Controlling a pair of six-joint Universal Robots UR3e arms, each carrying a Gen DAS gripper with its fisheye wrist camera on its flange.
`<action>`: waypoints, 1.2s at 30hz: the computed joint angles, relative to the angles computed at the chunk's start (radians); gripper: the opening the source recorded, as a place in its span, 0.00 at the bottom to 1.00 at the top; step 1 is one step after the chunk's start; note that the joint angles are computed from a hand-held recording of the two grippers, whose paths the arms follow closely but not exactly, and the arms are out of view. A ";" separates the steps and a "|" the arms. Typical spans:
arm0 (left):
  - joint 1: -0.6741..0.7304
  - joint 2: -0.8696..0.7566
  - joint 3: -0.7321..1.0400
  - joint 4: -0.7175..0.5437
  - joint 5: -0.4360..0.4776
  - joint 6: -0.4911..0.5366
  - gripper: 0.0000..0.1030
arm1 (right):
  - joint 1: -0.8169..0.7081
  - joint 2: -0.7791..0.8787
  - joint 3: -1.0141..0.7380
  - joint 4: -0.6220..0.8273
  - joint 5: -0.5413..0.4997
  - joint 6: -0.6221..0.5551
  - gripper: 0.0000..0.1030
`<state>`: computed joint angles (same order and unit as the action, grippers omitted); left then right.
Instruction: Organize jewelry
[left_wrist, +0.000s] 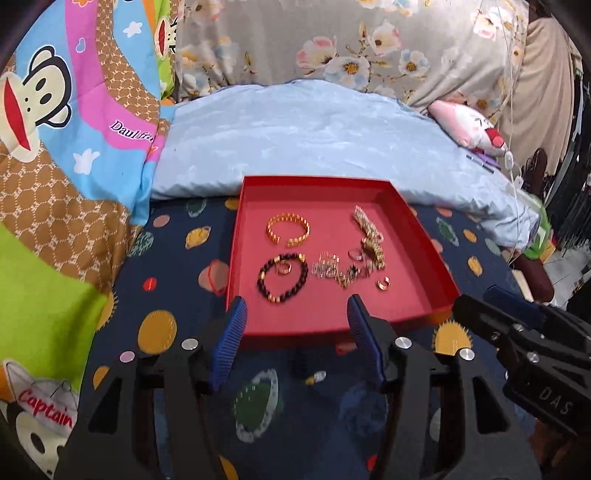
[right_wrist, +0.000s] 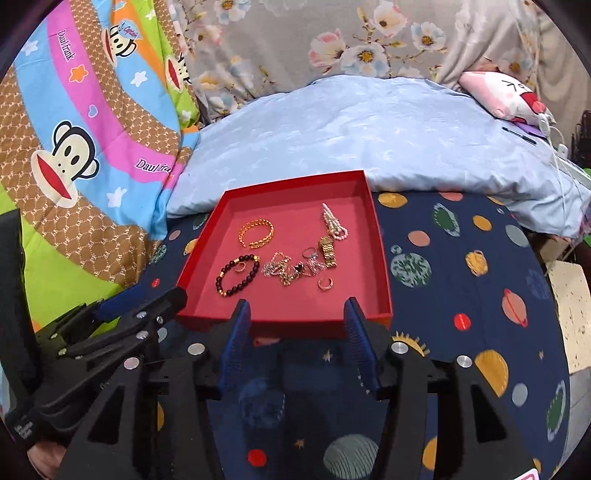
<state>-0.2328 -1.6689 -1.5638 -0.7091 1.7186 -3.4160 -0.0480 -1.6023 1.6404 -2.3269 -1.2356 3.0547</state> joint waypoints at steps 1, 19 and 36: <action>-0.012 0.005 -0.004 -0.003 0.015 -0.007 0.53 | -0.002 -0.016 0.014 0.000 -0.003 0.004 0.54; -0.152 0.073 -0.017 -0.107 0.176 -0.100 0.55 | 0.008 -0.230 0.184 0.004 -0.079 -0.001 0.60; -0.229 0.162 -0.045 -0.198 0.283 -0.152 0.55 | 0.016 -0.385 0.257 0.066 -0.083 0.020 0.60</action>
